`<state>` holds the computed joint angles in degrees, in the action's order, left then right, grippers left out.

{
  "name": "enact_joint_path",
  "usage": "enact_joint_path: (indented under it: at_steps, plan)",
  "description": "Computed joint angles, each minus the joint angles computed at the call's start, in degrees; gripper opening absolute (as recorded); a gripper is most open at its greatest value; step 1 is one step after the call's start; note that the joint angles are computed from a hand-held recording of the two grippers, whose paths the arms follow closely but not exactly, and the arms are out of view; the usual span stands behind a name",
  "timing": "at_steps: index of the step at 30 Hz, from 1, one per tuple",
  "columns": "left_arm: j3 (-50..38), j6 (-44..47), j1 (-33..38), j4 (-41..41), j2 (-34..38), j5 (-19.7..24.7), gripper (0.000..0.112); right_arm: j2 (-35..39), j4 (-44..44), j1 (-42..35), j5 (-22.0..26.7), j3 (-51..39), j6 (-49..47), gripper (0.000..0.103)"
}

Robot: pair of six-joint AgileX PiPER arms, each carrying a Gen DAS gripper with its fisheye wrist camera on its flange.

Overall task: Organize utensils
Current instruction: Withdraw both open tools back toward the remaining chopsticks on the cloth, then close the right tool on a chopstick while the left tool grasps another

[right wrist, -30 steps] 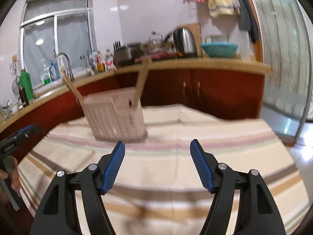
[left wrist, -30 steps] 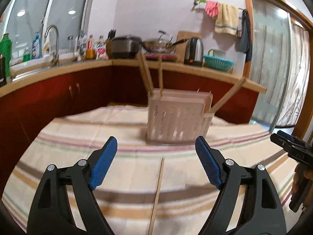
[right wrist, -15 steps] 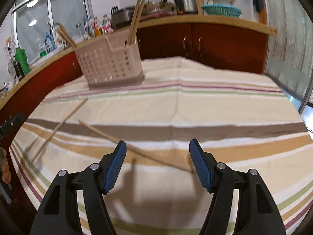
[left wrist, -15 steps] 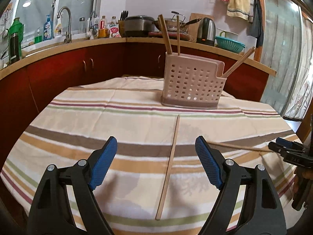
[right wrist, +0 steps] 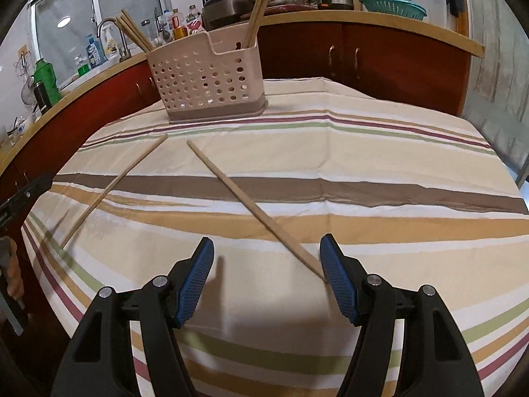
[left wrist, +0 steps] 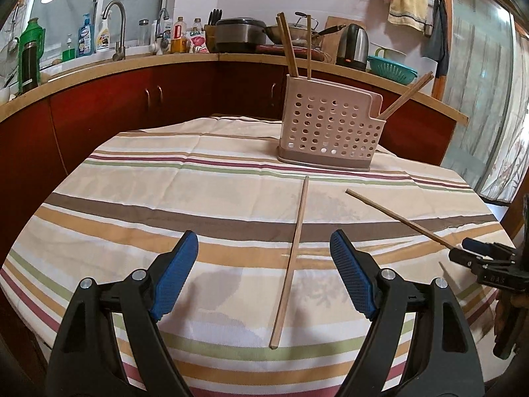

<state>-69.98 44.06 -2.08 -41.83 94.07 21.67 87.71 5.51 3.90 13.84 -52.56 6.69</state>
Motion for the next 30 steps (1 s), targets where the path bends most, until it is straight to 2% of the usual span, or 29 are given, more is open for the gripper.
enact_joint_path:
  at_steps: [5, 8, 11, 15, 16, 17, 19, 27, 30]
  plan:
    - [0.88, -0.05, 0.05, 0.35, -0.27, -0.03, 0.080, 1.65, 2.23, -0.07, 1.16, -1.21, -2.26, 0.048]
    - [1.59, -0.07, 0.10, 0.55, -0.49, -0.28, 0.080, 1.30, -5.81, 1.89, 0.48, -0.47, 5.62, 0.041]
    - [2.13, 0.04, 0.10, 0.87, -0.51, -0.43, 0.080, 1.22, -10.45, 3.12, 0.51, -0.37, 9.63, 0.036]
    - [3.56, 0.67, -0.05, 1.07, -0.70, -0.63, 0.080, 0.87, -10.91, 2.85, -0.41, 0.36, 10.36, 0.035]
    - [3.91, 0.71, -0.21, 1.17, -0.67, -0.75, 0.079, 0.70, -12.98, 3.18, -0.58, 0.67, 12.29, 0.030]
    - [4.34, 1.10, -0.24, 1.05, -0.74, -0.80, 0.078, 0.65, -13.06, 3.29, -0.78, 0.80, 12.31, 0.020]
    - [5.11, 2.10, -0.28, 0.86, -0.70, -0.41, 0.073, 0.31, -11.01, 3.20, -1.68, 1.62, 10.45, 0.013]
    - [6.94, 3.82, -0.67, 1.74, 0.04, 1.53, 0.058, -0.63, -18.62, 4.87, -3.64, 3.53, 18.56, 0.007]
    - [6.55, 4.48, -0.32, 1.75, 1.03, 2.84, 0.045, -0.71, -20.36, 5.00, -4.32, 3.98, 20.46, 0.007]
